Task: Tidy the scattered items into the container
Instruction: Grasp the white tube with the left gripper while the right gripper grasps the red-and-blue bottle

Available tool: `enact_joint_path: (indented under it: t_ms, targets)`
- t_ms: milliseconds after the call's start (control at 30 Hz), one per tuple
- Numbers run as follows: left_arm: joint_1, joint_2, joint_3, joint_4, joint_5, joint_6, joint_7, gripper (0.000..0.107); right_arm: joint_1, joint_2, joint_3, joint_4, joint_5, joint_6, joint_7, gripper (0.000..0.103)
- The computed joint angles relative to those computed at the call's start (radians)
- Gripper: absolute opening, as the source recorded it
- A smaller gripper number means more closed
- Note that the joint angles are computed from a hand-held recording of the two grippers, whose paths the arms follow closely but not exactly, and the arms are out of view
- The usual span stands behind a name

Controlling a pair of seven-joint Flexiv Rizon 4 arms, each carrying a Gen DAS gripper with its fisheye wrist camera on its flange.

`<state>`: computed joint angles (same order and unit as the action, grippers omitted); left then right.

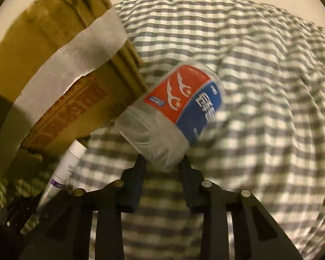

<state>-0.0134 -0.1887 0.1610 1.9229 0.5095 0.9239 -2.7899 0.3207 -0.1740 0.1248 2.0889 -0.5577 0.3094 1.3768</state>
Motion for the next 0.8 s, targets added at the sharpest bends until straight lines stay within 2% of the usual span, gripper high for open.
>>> enact_joint_path:
  t_ms: [67, 133, 167, 267, 300, 367, 400, 467, 500, 533, 600, 667, 800]
  targets:
    - [0.000, 0.024, 0.002, 0.027, -0.006, 0.023, -0.018, 0.014, 0.015, 0.013, 0.008, 0.020, -0.031, 0.011, 0.077, 0.030]
    - [0.002, 0.032, 0.000, 0.034, -0.003, 0.025, -0.024, 0.014, 0.034, 0.023, 0.018, 0.016, -0.036, -0.030, 0.154, 0.047]
    - [0.003, 0.034, -0.003, 0.035, -0.001, 0.024, -0.023, 0.014, 0.040, 0.027, 0.021, 0.015, -0.043, -0.047, 0.185, 0.062]
    - [0.007, 0.026, -0.010, 0.032, 0.006, 0.027, -0.013, 0.014, 0.056, 0.038, 0.025, 0.024, -0.104, -0.100, 0.315, 0.069]
    - [0.010, 0.018, -0.011, 0.029, 0.000, 0.031, -0.001, 0.015, 0.053, 0.044, 0.025, 0.031, -0.108, -0.100, 0.347, 0.075]
    - [0.021, -0.004, -0.012, 0.024, -0.027, 0.028, 0.031, 0.018, 0.032, 0.061, 0.022, 0.062, -0.102, -0.057, 0.413, 0.077]
    - [0.021, -0.011, -0.007, 0.022, -0.029, 0.032, 0.031, 0.024, 0.024, 0.068, 0.018, 0.094, -0.147, -0.034, 0.484, 0.077]
    - [0.032, -0.028, -0.001, 0.030, -0.049, 0.073, 0.059, 0.032, 0.001, 0.079, 0.014, 0.142, -0.194, 0.019, 0.544, 0.077]
    - [0.029, -0.035, 0.004, 0.022, -0.047, 0.068, 0.067, 0.032, -0.015, 0.083, 0.009, 0.165, -0.216, 0.050, 0.555, 0.077]
    - [0.029, -0.043, 0.007, 0.017, -0.049, 0.065, 0.083, 0.032, -0.030, 0.085, 0.004, 0.185, -0.233, 0.079, 0.555, 0.077]
    - [0.024, -0.047, 0.022, 0.023, -0.036, 0.094, 0.077, 0.024, -0.047, 0.078, 0.002, 0.189, -0.212, 0.097, 0.535, 0.079]
    - [0.022, -0.043, 0.029, 0.037, -0.040, 0.117, 0.078, 0.023, -0.044, 0.059, 0.004, 0.168, -0.193, 0.069, 0.501, 0.073]
    - [0.011, -0.016, 0.036, 0.061, -0.039, 0.126, 0.076, 0.021, -0.021, 0.036, 0.016, 0.104, -0.118, 0.009, 0.393, 0.072]
